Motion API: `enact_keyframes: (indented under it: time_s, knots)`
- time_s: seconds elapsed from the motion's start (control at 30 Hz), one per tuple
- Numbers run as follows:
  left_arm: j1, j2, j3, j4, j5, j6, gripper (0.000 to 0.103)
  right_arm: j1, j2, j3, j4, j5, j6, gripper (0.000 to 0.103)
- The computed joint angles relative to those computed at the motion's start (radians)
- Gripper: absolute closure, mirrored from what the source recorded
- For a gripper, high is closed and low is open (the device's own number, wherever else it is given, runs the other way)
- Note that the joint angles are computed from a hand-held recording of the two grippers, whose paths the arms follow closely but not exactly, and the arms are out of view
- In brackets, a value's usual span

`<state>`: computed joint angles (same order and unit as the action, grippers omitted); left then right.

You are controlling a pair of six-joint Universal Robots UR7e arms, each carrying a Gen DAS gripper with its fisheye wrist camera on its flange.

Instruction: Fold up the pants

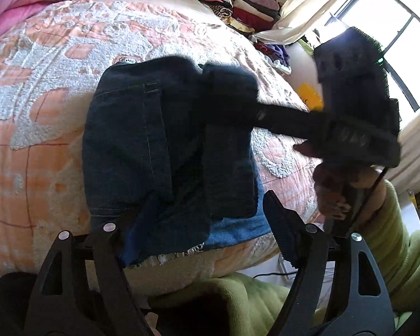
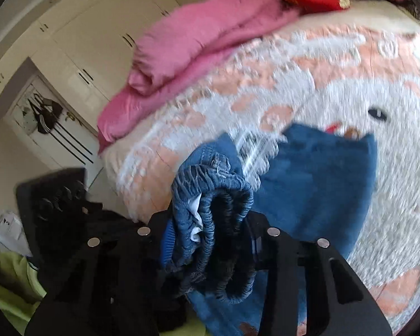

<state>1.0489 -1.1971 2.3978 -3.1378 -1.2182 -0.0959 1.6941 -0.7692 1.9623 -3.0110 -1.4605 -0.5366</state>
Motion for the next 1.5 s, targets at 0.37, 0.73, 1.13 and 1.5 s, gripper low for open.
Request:
enact_keyframes:
  time_s: [0.37, 0.73, 1.13, 1.5]
  knots:
    - [-0.008, -0.008, 0.012, 0.015, 0.016, 0.006, 0.032, -0.018, 0.026, 0.0, -0.076, -0.176, 0.103, 0.035]
    - [-0.078, -0.086, 0.058, -0.003, 0.155, -0.008, 0.017, 0.036, -0.038, 0.118, -0.381, -0.227, 0.025, 0.007]
    - [-0.103, -0.128, 0.071, 0.003, 0.234, -0.037, 0.01, 0.061, -0.061, 0.248, -0.628, -0.242, -0.135, 0.005]
    - [-0.059, -0.163, 0.061, 0.009, 0.291, -0.058, 0.01, 0.092, -0.029, 0.329, -0.679, -0.282, -0.302, 0.005]
